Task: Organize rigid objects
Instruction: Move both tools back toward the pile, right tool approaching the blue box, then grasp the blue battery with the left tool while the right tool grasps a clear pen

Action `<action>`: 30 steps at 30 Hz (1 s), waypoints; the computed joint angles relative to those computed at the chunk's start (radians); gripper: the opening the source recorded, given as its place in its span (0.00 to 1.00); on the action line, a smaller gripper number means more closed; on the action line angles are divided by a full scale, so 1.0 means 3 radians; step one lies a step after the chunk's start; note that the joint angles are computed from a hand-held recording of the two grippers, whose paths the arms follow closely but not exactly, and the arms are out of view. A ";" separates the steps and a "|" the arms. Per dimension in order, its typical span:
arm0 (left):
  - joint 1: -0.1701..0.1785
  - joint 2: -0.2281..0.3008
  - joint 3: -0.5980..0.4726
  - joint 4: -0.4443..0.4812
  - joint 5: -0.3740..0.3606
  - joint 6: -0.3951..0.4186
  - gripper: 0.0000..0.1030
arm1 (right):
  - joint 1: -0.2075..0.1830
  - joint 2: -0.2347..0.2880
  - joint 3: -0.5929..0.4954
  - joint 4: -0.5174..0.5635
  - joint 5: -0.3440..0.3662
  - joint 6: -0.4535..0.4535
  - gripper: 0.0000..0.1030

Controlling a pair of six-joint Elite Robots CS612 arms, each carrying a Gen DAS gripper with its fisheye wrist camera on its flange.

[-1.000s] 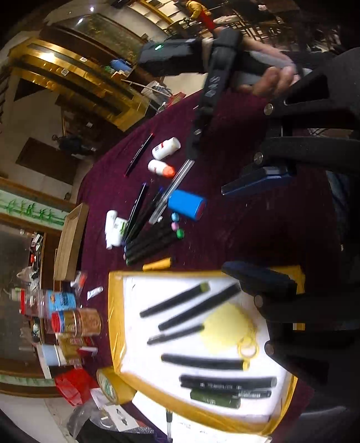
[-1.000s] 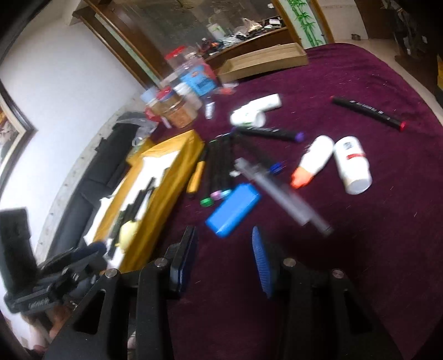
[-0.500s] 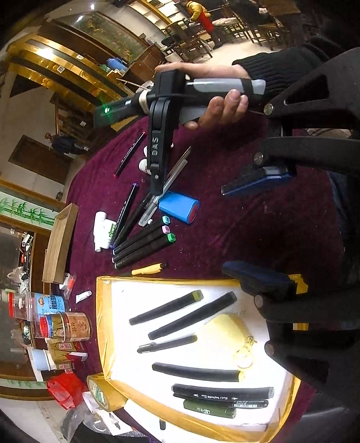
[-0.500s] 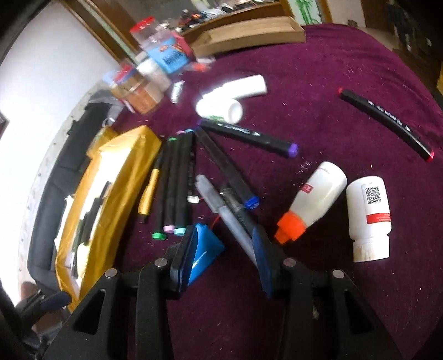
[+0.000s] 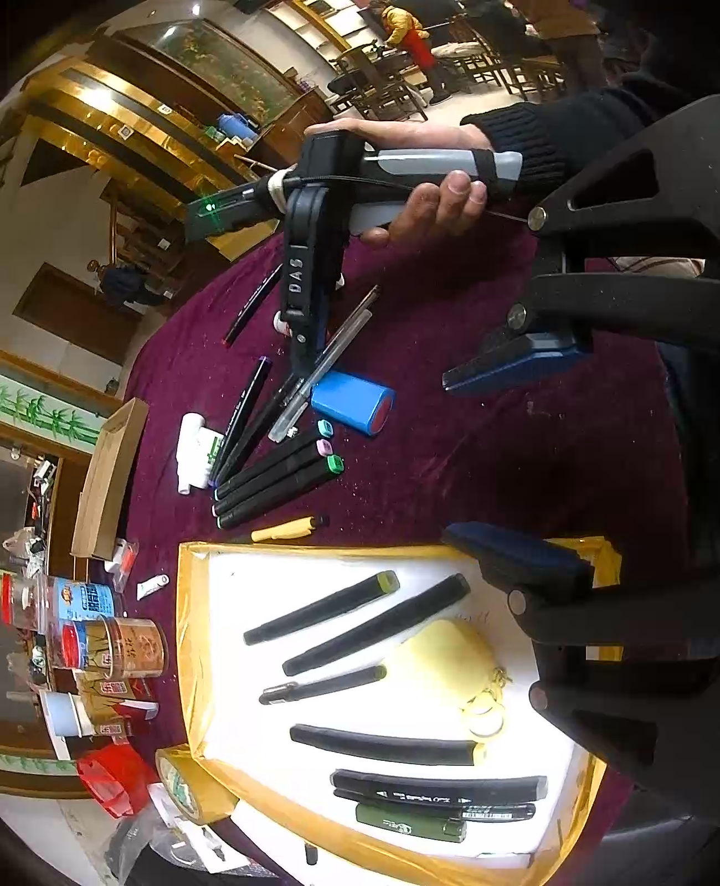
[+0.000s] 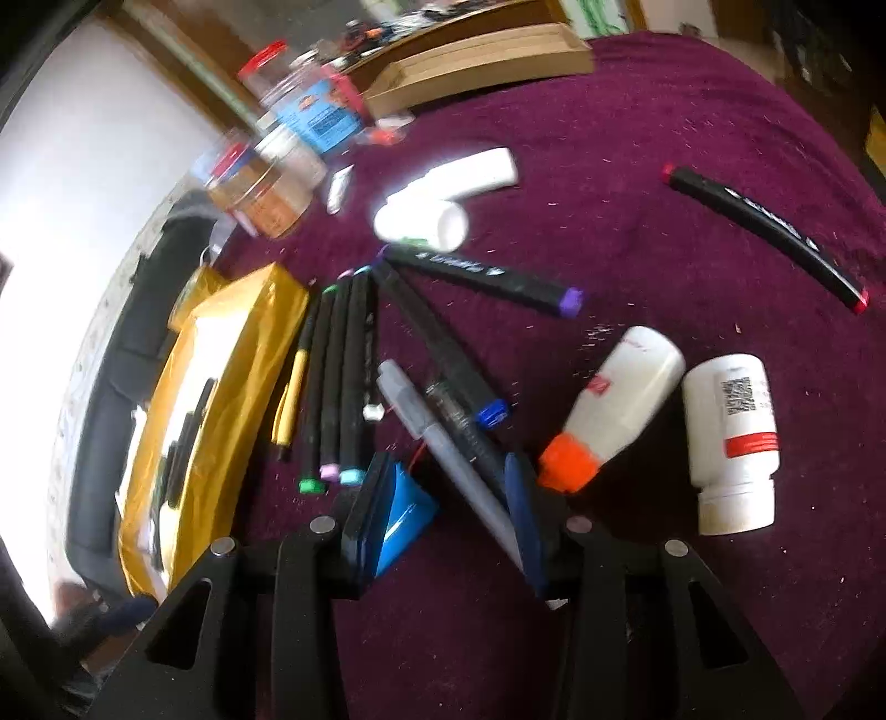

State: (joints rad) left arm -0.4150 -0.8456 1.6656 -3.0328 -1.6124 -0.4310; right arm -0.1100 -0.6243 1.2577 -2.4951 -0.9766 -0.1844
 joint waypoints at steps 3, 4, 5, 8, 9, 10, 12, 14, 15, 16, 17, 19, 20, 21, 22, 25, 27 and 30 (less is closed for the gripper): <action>-0.0002 -0.0003 0.0000 -0.0002 0.0010 0.0002 0.45 | 0.0001 -0.0002 -0.0005 0.0024 0.0048 0.0018 0.35; -0.0001 -0.0003 -0.0001 0.0000 0.0007 -0.0001 0.45 | -0.0002 -0.0001 -0.0008 0.0048 0.0113 -0.0026 0.35; 0.0001 -0.0003 -0.0009 0.0017 0.0001 0.0000 0.45 | -0.0003 0.0004 -0.0015 0.0087 0.0171 -0.0040 0.35; -0.0005 0.0000 -0.0031 0.0052 0.0010 0.0029 0.45 | 0.0018 0.0017 -0.0032 0.0092 0.0109 -0.0074 0.34; -0.0007 0.0000 -0.0035 0.0054 0.0011 0.0041 0.45 | 0.0018 0.0028 -0.0048 0.0106 0.0114 -0.0076 0.34; -0.0008 -0.0001 -0.0040 0.0064 0.0005 0.0059 0.45 | 0.0016 0.0044 -0.0078 0.0163 0.0133 -0.0086 0.34; 0.0006 0.0000 -0.0055 0.0069 -0.0033 0.0096 0.45 | 0.0016 0.0109 -0.0183 0.0314 0.0209 -0.0099 0.33; 0.0008 0.0002 -0.0052 0.0033 0.0015 0.0032 0.45 | 0.0026 0.0105 -0.0193 0.0327 0.0137 -0.0089 0.28; 0.0015 0.0006 -0.0052 0.0018 -0.0010 0.0010 0.45 | 0.0029 0.0097 -0.0170 0.0278 0.0103 -0.0055 0.27; 0.0021 0.0011 -0.0054 0.0002 -0.0046 0.0017 0.45 | 0.0027 0.0088 -0.0145 0.0251 0.0108 -0.0063 0.27; 0.0021 0.0015 -0.0054 -0.0014 -0.0045 0.0033 0.45 | 0.0021 0.0062 -0.0081 0.0185 0.0104 -0.0061 0.26; 0.0011 0.0024 -0.0065 -0.0016 -0.0009 0.0066 0.45 | 0.0013 0.0023 0.0016 0.0081 0.0106 -0.0128 0.24; 0.0010 0.0032 -0.0083 0.0023 -0.0007 0.0083 0.45 | 0.0007 0.0001 0.0061 0.0063 0.0120 -0.0170 0.24; 0.0013 0.0038 -0.0100 0.0057 -0.0015 0.0088 0.45 | 0.0002 -0.0030 0.0124 0.0015 0.0115 -0.0191 0.23; 0.0014 0.0045 -0.0113 0.0074 -0.0023 0.0097 0.45 | -0.0002 -0.0053 0.0165 -0.0009 0.0113 -0.0229 0.20; 0.0002 0.0067 -0.0161 0.0136 0.0002 0.0142 0.45 | -0.0018 -0.0107 0.0299 -0.0097 0.0012 -0.0209 0.07; -0.0012 0.0092 -0.0221 0.0215 0.0035 0.0174 0.45 | -0.0043 -0.0171 0.0460 -0.0246 0.0036 -0.0305 0.07; -0.0036 0.0149 -0.0342 0.0357 0.0079 0.0246 0.45 | -0.0046 -0.0278 0.0696 -0.0501 -0.0089 -0.0300 0.07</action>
